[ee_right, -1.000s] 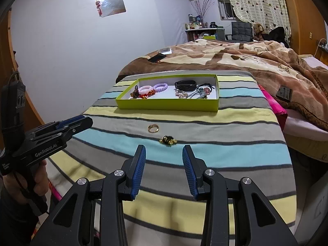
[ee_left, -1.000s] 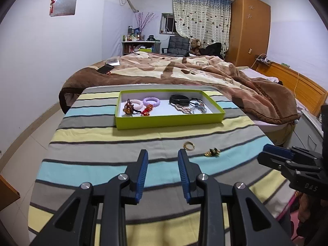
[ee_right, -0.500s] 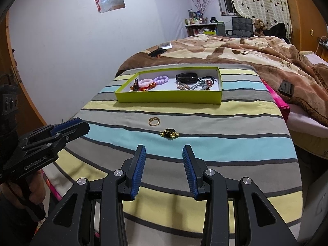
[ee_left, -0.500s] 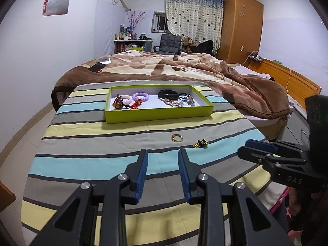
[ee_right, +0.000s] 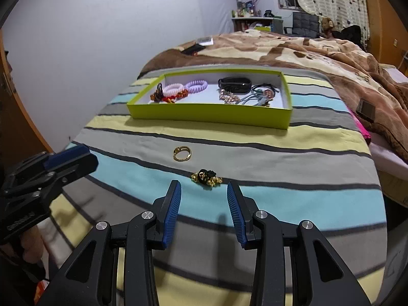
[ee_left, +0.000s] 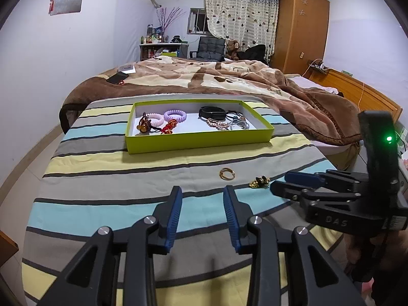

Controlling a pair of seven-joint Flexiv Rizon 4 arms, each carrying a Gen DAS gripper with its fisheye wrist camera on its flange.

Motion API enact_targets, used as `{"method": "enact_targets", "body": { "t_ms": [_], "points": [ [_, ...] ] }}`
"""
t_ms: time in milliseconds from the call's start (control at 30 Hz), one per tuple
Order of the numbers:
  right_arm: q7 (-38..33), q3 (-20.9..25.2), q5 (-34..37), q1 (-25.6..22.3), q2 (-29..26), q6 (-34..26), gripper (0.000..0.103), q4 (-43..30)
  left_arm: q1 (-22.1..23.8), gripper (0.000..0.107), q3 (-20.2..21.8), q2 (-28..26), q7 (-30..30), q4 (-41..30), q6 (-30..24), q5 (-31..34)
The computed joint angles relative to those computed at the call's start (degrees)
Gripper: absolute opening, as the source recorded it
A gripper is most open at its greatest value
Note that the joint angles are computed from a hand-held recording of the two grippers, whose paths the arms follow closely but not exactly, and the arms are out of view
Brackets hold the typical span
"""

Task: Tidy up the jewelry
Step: 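Grasp the black-and-gold charm with right tool while left tool moves toward the gold ring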

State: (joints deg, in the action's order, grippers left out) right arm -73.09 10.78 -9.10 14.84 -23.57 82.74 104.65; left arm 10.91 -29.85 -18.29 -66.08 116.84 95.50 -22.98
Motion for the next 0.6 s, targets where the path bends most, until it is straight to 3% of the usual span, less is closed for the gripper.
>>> {"method": "enact_targets", "body": {
  "t_ms": [333,400,600],
  "points": [
    [-0.35,-1.41,-1.92,1.64,-3.1,-7.43,0.038,-5.04,-0.79,0.038,1.17,-1.64,0.66,-2.19,-1.71,-0.77],
    [0.29,-2.32,-2.6,2.3,-2.89,-7.31,0.023,-4.66,-1.5,0.038,1.81,-2.1,1.02,-2.94,-2.18,-1.0],
    [0.53,-2.07,-1.96,1.64,-2.62,-6.52,0.02,-4.16,-4.41,0.038,3.96,-3.56,2.82,-5.78,-5.51,-2.66]
  ]
}}
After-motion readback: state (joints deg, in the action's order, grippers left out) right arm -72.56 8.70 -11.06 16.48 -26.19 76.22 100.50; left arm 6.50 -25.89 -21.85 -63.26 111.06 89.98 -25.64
